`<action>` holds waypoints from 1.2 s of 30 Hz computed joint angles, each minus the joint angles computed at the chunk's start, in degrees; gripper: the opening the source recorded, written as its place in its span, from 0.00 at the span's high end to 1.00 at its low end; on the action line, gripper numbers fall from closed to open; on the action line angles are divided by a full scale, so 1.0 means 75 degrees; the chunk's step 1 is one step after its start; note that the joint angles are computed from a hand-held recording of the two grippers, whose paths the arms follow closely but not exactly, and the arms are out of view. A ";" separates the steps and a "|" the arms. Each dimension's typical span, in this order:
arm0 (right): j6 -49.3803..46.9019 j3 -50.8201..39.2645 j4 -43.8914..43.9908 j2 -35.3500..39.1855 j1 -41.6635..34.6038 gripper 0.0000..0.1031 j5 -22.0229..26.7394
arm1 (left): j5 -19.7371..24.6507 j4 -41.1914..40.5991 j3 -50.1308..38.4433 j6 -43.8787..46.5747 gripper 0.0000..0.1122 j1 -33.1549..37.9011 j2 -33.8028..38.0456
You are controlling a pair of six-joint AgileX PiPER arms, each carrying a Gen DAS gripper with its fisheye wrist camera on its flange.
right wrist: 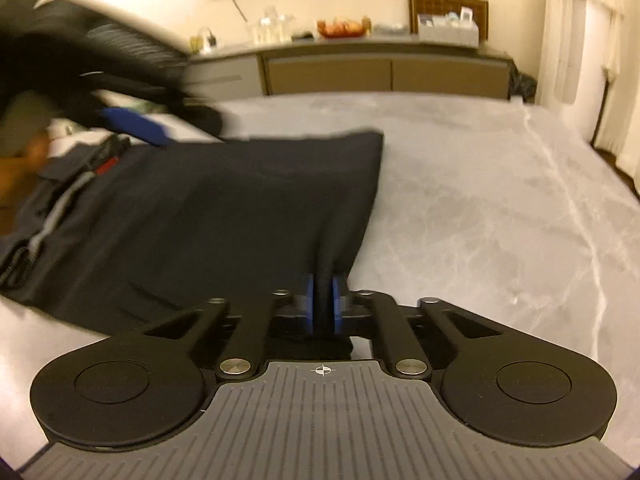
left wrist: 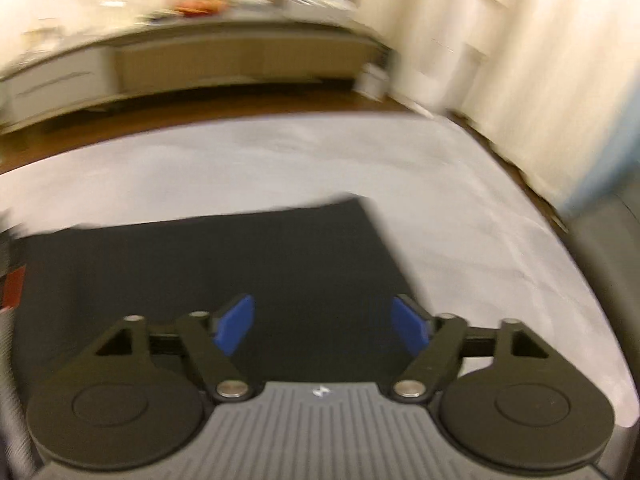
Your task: Fold clothes
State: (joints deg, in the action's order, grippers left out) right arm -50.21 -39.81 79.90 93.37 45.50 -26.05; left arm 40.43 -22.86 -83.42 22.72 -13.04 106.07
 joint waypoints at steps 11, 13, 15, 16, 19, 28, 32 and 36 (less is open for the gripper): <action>0.0641 0.0238 -0.1246 0.0017 0.0724 0.63 -0.1013 | 0.0546 0.0394 -0.1175 0.0228 0.92 -0.0423 0.1003; 0.0703 0.0204 -0.1453 -0.0049 0.0719 0.54 -0.0789 | 0.0609 -0.0454 -0.0590 0.1045 0.92 0.0336 0.0376; 0.1123 0.0233 -0.1999 -0.0209 0.0722 0.60 -0.0491 | 0.0880 -0.1262 -0.0163 0.1873 0.92 0.1286 -0.0167; 0.1546 0.0275 -0.2475 -0.0333 0.0728 0.60 -0.0316 | 0.1115 -0.1677 0.0007 0.2301 0.92 0.1911 -0.0376; 0.2237 0.0177 -0.3411 -0.0543 0.1063 0.60 -0.0116 | 0.1651 -0.2053 0.0142 0.2824 0.92 0.3521 -0.0381; -0.1579 -0.2253 0.0492 0.1341 0.2112 0.61 0.0026 | 0.1360 -0.1737 0.0078 0.2867 0.92 0.4509 0.0427; -0.2975 -0.3124 0.1858 0.2142 0.2403 0.71 -0.0249 | 0.1074 -0.1574 0.0079 0.2709 0.90 0.4339 0.0425; -0.3961 -0.3622 0.2666 0.2582 0.2314 0.70 -0.0184 | 0.1035 -0.1927 0.0041 0.2804 0.74 0.4516 0.0489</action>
State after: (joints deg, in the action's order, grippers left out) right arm -79.92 -66.98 99.90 112.74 62.86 -27.43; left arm 48.19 -37.31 -83.11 43.75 20.83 109.74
